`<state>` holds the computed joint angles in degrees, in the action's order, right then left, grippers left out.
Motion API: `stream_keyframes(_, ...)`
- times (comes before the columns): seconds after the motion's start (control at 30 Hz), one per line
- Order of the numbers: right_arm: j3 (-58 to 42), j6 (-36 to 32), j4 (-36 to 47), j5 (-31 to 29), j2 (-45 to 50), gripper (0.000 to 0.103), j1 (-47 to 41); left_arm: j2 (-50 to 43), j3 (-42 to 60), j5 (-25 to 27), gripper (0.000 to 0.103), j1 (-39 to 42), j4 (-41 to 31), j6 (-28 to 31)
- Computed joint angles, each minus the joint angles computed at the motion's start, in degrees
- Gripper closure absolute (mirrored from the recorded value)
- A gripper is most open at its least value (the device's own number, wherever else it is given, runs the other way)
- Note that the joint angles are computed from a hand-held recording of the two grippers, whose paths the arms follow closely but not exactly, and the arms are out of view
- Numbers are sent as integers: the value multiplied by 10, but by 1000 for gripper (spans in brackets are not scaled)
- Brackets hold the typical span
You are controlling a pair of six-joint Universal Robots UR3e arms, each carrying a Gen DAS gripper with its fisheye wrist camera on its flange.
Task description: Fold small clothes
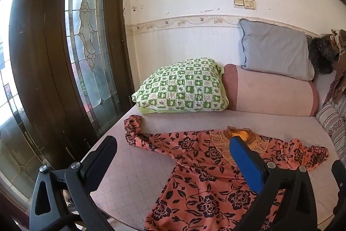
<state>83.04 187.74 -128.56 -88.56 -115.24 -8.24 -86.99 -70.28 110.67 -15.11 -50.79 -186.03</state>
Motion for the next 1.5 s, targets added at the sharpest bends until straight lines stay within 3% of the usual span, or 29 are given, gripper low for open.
stream_keyframes(0.07, 7, 1, 0, 4, -3, 0, -6, 2, 20, -23, 0, 22, -23, 15)
stream_keyframes(1.5, 15, 13, 47, 59, -18, 0, -63, -13, 31, -22, 0, 4, -36, 25)
